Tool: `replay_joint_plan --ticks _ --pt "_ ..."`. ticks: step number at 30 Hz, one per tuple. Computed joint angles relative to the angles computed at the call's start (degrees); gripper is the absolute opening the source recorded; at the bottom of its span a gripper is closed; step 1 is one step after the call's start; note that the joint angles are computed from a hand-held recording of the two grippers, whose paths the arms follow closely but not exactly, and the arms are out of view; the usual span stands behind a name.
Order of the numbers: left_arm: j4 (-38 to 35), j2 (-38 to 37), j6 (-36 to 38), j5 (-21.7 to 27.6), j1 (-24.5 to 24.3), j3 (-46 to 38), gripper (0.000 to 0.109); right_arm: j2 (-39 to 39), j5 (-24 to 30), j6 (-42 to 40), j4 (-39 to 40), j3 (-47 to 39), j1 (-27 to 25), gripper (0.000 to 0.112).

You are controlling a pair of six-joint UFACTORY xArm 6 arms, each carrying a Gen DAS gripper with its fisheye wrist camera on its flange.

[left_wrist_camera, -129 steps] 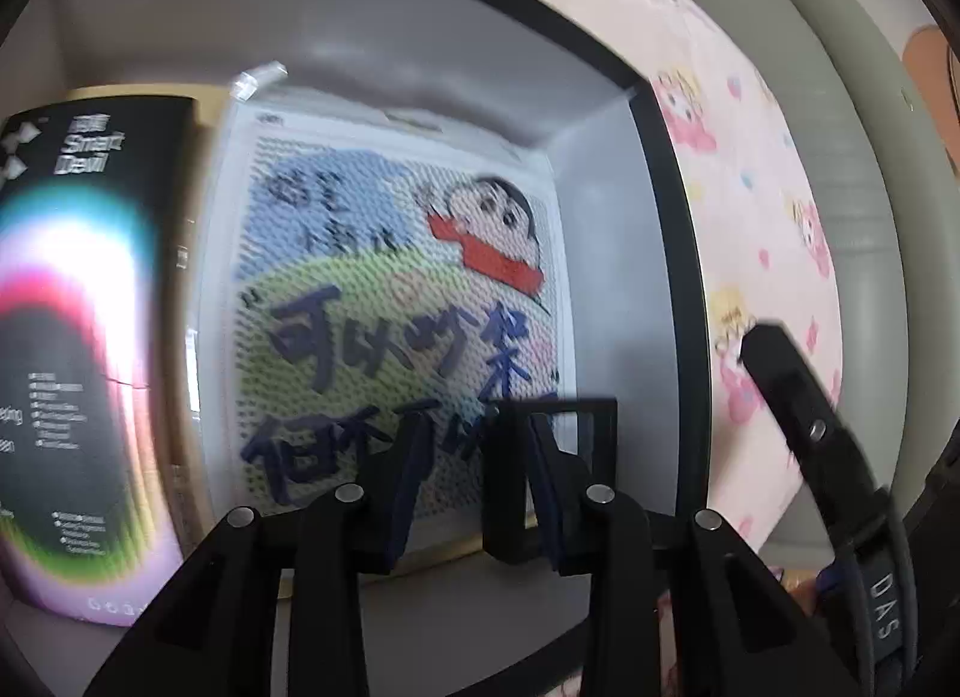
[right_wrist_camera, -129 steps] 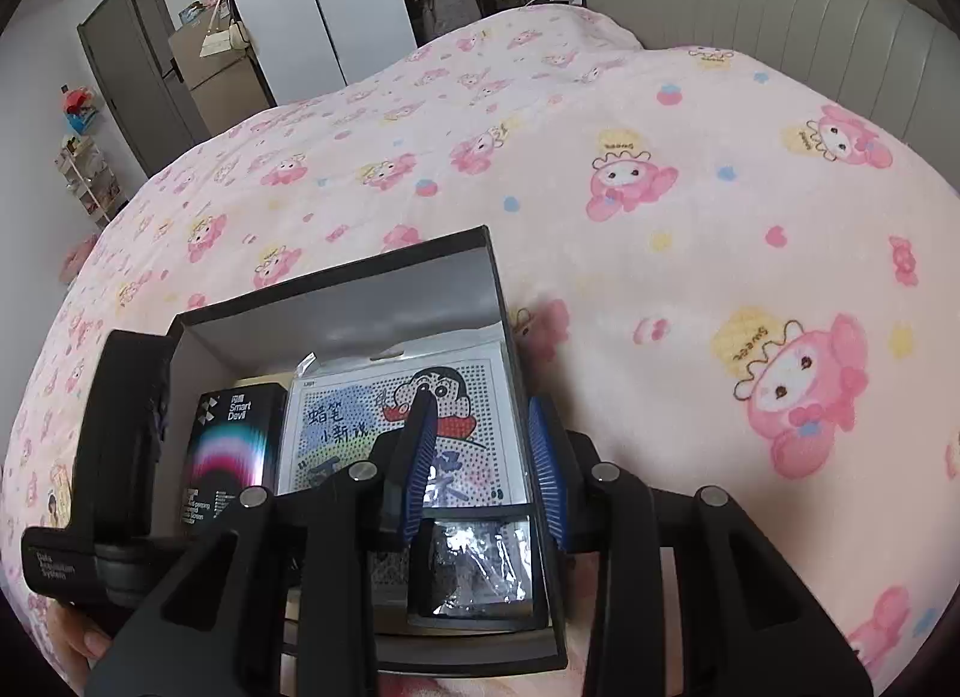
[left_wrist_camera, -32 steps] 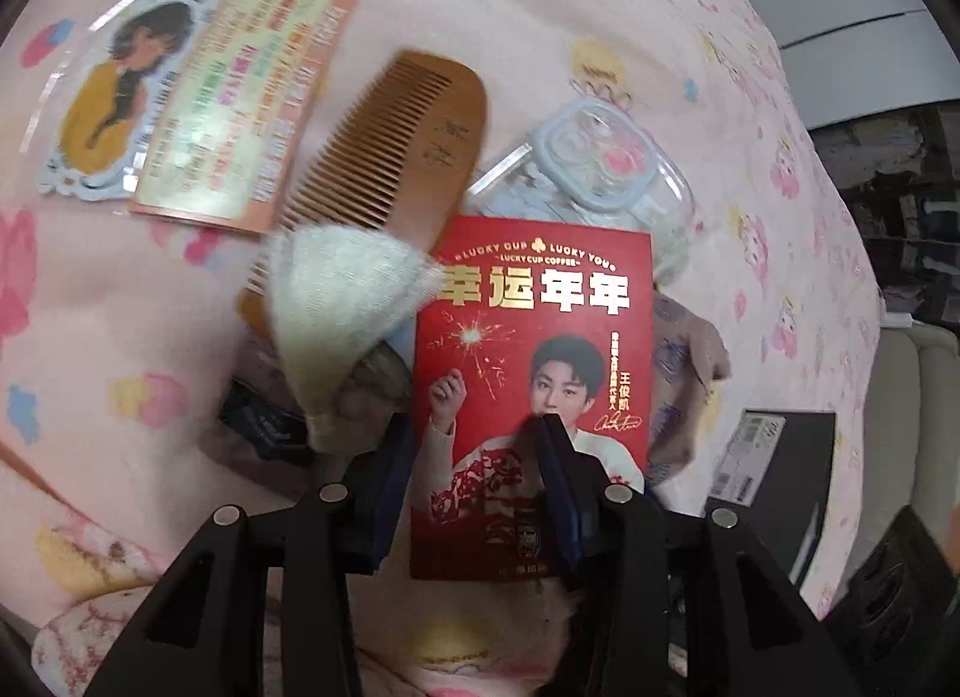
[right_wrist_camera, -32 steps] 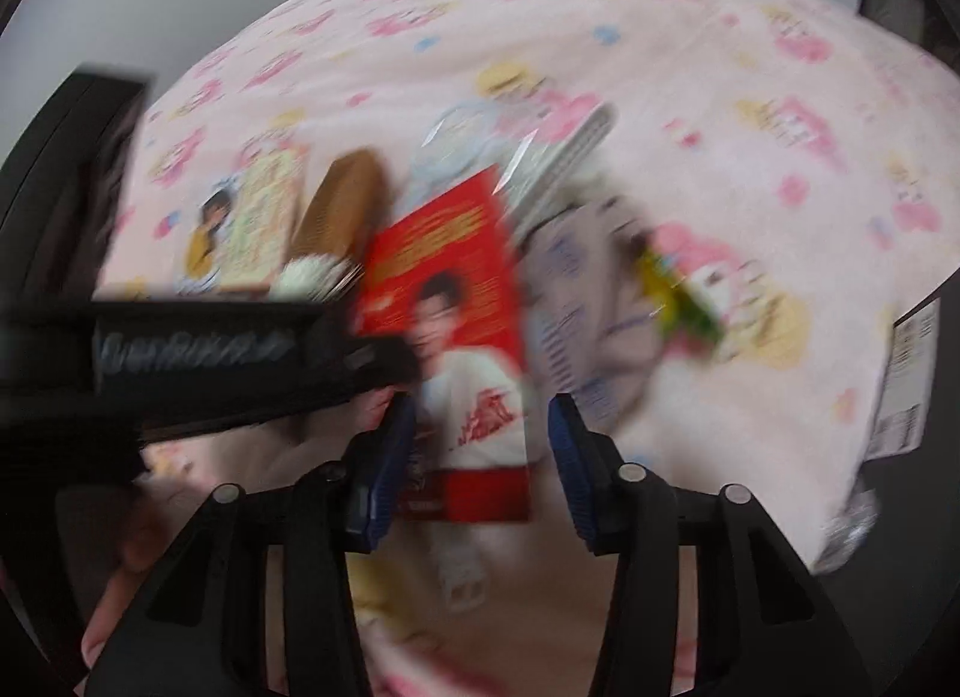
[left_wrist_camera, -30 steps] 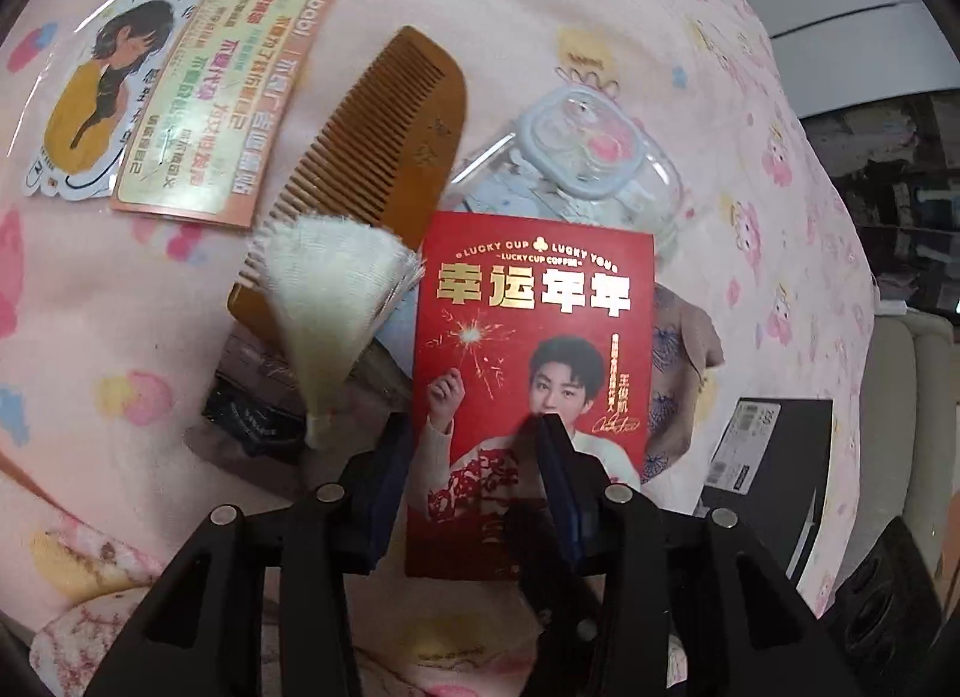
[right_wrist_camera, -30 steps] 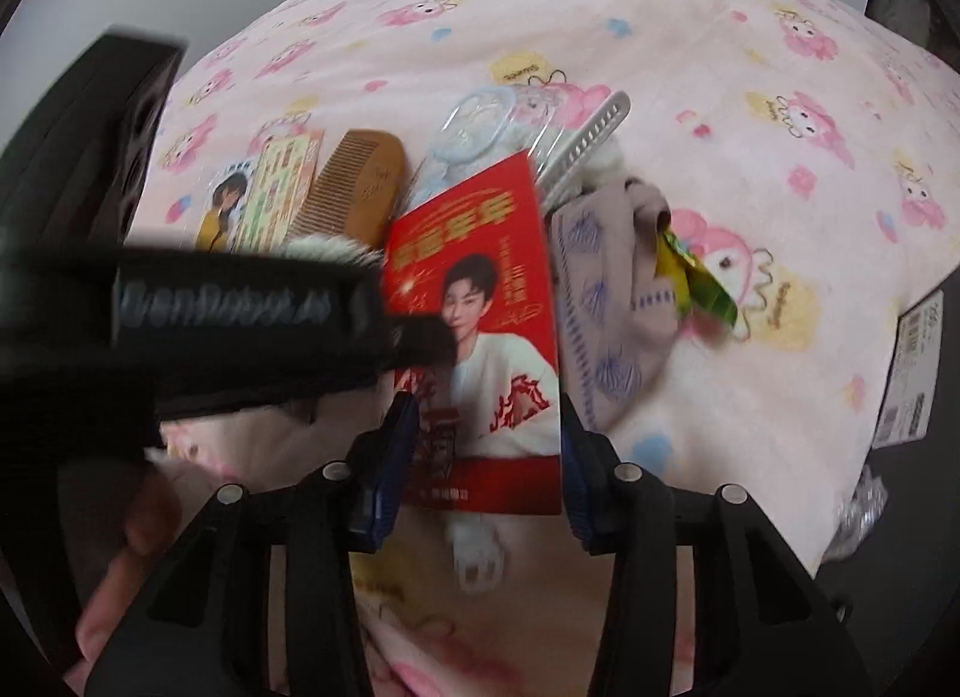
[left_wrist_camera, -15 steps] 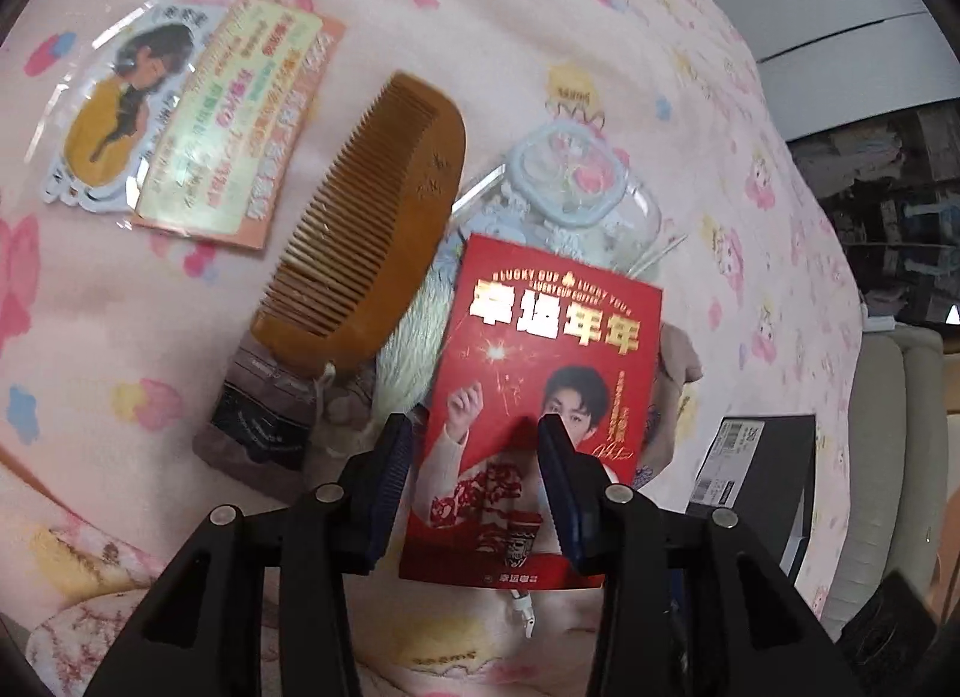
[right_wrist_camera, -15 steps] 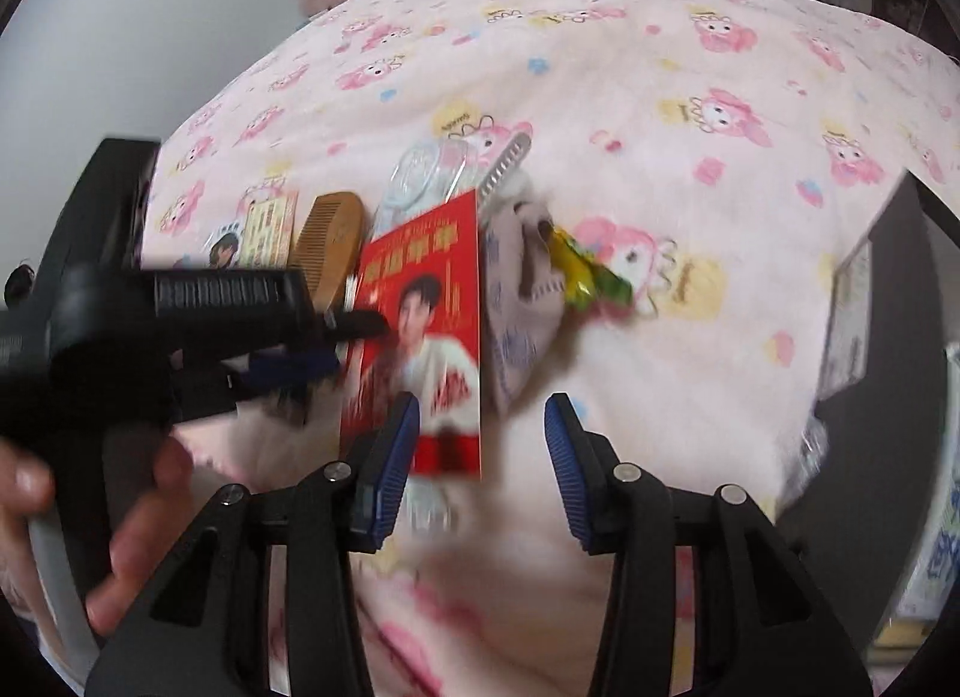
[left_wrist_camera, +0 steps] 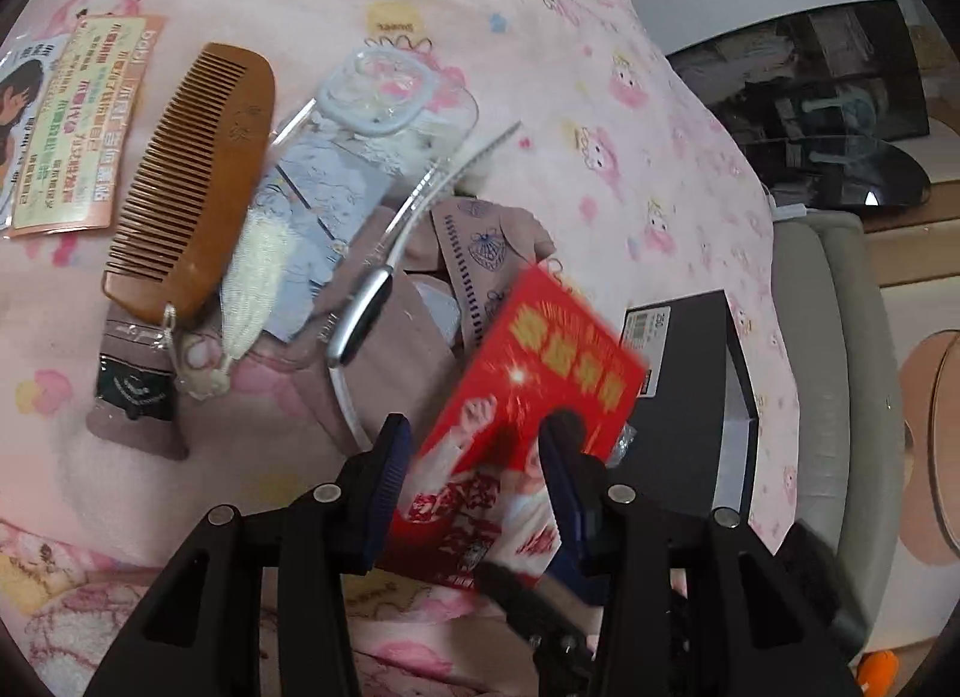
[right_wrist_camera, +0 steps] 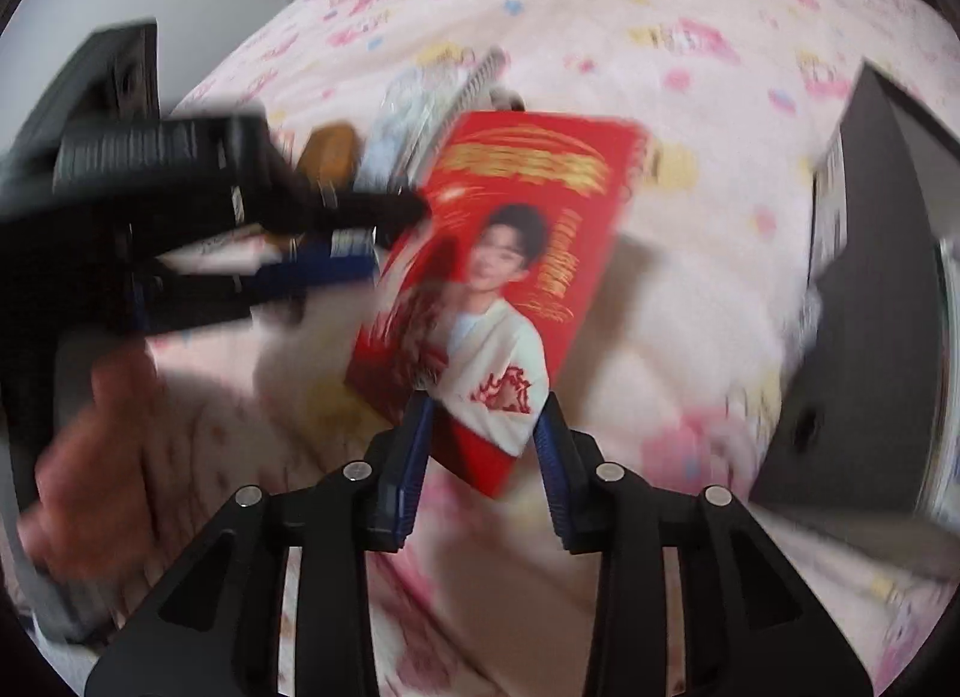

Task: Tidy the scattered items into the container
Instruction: 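Lift the red card with the left gripper and carry it to the black box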

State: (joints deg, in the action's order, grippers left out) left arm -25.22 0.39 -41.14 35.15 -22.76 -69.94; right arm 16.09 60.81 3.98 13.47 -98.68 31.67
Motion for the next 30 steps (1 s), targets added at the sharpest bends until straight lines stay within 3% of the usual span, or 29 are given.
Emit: replay_joint_plan --ticks 3,5,12,13,14,19,24,27,30 --pt "9.80 0.13 -9.28 2.70 0.55 -0.66 0.039 -1.20 -0.71 2.55 -3.19 1.95 -0.41 0.038" --pt "12.64 1.44 -9.86 4.59 0.36 -2.75 0.039 -0.32 -0.20 4.46 -3.21 0.95 -1.01 0.043" --pt "11.84 6.13 -3.48 7.36 -0.78 -8.73 0.039 2.52 -2.46 7.38 -1.45 0.25 -1.95 0.052" --pt "11.75 6.34 -2.77 8.10 -0.83 -9.09 0.037 2.80 -3.04 7.27 -0.06 0.40 -2.10 0.052" --pt "11.36 6.21 -1.69 9.15 -0.87 -9.24 0.028 2.58 -3.62 7.00 1.37 0.91 -2.39 0.052" --pt "8.10 4.97 3.79 10.61 -2.23 -8.80 0.026 0.14 -4.78 1.92 10.37 3.05 -3.51 0.049" --pt "10.60 4.64 -0.45 7.79 -1.86 -7.88 0.026 2.42 -4.52 6.38 3.02 0.04 -2.56 0.049" --pt "7.25 5.76 2.21 6.84 -1.38 -8.40 0.026 4.62 -3.65 6.40 5.98 -1.62 -3.21 0.052" --pt "11.25 7.10 1.98 10.63 -2.38 -11.42 0.026 4.26 -3.93 6.29 8.44 -1.10 -3.40 0.055"
